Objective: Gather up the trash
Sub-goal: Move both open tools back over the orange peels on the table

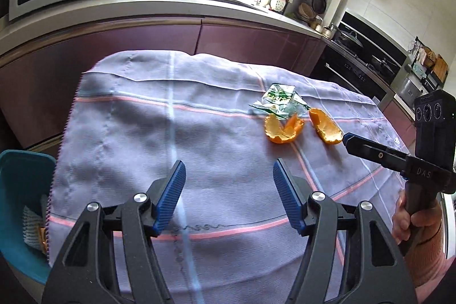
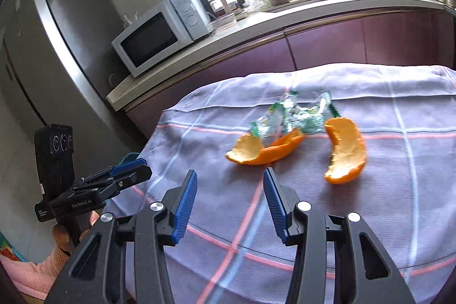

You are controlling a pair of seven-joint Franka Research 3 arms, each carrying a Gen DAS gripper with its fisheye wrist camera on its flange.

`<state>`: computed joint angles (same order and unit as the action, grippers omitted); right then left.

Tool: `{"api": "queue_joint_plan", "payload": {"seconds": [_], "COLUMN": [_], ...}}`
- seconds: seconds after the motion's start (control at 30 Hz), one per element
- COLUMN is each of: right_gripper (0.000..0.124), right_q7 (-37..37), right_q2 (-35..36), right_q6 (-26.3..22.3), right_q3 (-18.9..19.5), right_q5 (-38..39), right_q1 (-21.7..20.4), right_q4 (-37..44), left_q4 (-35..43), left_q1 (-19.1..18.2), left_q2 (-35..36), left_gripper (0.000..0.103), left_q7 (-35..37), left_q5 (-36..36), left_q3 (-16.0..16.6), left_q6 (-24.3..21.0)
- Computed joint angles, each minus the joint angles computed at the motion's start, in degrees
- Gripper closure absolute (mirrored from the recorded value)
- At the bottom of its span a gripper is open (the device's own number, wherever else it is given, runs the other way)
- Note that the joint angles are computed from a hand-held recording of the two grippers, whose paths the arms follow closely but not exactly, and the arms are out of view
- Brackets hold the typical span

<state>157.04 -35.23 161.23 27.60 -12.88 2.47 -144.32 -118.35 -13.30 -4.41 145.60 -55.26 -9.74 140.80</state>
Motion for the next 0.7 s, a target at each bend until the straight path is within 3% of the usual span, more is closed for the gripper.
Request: {"api": "queue_joint_plan", "payload": {"seconds": [0.33, 0.7], "right_gripper": [0.078, 0.079], "right_q7": [1.7, 0.4], "right_q2": [-6.1, -5.5], "right_q6": [-1.4, 2.9], "right_q3": [-2.1, -4.5], "right_q5": [1.7, 6.3], "right_q1": [-2.1, -1.9], "right_q4": [-6.4, -10.1], "left_q4": [6.6, 11.0], "left_q1": [-1.7, -1.1], "left_q2": [7.0, 11.9], "left_gripper": [0.043, 0.048], "left_q7": [-9.5, -17.4], "left_q5": [8.5, 14.6], "left_q3": [-4.2, -7.2], "left_q6": [0.6, 0.0]}}
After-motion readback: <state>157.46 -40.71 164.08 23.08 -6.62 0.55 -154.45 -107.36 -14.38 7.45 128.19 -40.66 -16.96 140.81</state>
